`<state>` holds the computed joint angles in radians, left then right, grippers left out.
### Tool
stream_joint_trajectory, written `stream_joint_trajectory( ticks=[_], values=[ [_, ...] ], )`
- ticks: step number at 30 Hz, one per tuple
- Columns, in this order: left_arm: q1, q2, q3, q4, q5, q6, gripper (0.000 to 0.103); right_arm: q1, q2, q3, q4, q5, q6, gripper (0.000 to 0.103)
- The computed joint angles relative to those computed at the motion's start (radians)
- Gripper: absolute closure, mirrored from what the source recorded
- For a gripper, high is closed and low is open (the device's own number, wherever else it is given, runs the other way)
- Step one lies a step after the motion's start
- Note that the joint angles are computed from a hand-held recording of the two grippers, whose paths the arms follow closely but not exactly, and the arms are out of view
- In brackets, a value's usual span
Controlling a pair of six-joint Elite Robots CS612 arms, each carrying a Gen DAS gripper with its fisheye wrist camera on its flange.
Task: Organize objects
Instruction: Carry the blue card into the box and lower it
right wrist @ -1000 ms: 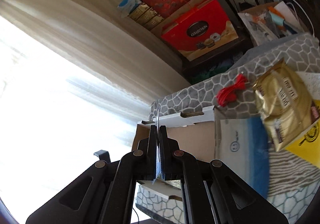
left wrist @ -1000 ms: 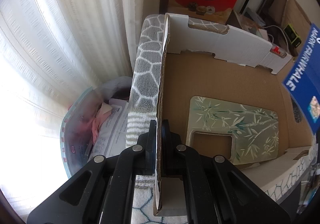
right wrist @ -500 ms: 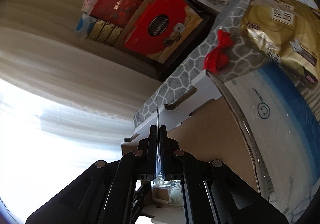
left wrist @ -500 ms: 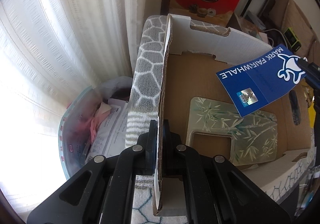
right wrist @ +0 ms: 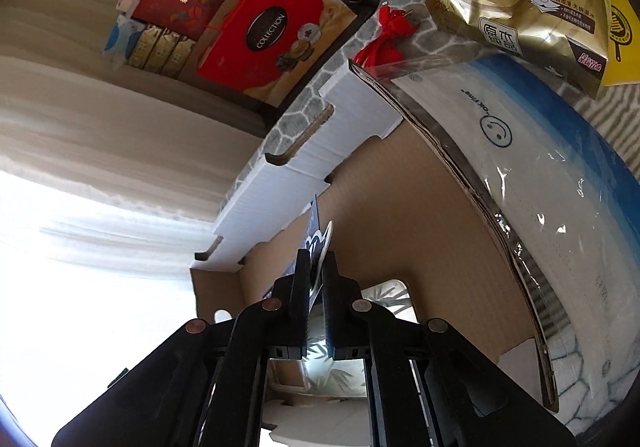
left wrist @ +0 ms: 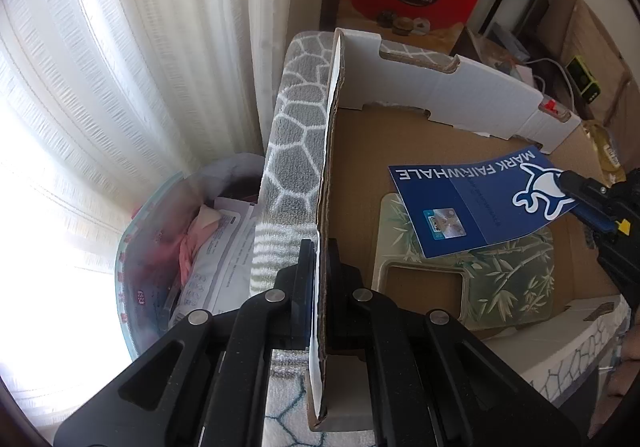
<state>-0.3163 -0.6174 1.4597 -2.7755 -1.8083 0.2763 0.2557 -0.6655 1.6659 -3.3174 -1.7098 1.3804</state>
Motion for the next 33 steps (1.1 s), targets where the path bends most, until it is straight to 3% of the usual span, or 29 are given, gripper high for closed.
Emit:
stream_joint_trajectory(
  ticks=[10, 16, 19, 29, 31, 33],
  values=[
    [0.0, -0.001, 0.002, -0.001, -0.001, -0.002, 0.099, -0.022, -0.018, -0.01, 0.154, 0.156, -0.222, 0.087],
    [0.0, -0.001, 0.002, -0.001, 0.0, -0.002, 0.099, -0.029, -0.012, -0.001, 0.107, 0.168, -0.21, 0.093],
    [0.0, -0.001, 0.001, -0.002, 0.0, -0.001, 0.099, -0.033, -0.004, 0.001, 0.054, 0.17, -0.161, 0.096],
    [-0.002, -0.004, 0.005, -0.002, 0.004, -0.006, 0.099, -0.013, 0.017, -0.004, -0.043, 0.009, 0.08, 0.1],
    [-0.002, -0.004, 0.006, -0.004, 0.004, -0.006, 0.099, 0.0, 0.011, -0.002, -0.034, -0.05, 0.095, 0.1],
    [-0.002, -0.004, 0.007, -0.004, 0.005, -0.005, 0.099, 0.014, 0.004, -0.008, -0.007, -0.11, 0.054, 0.1]
  ],
)
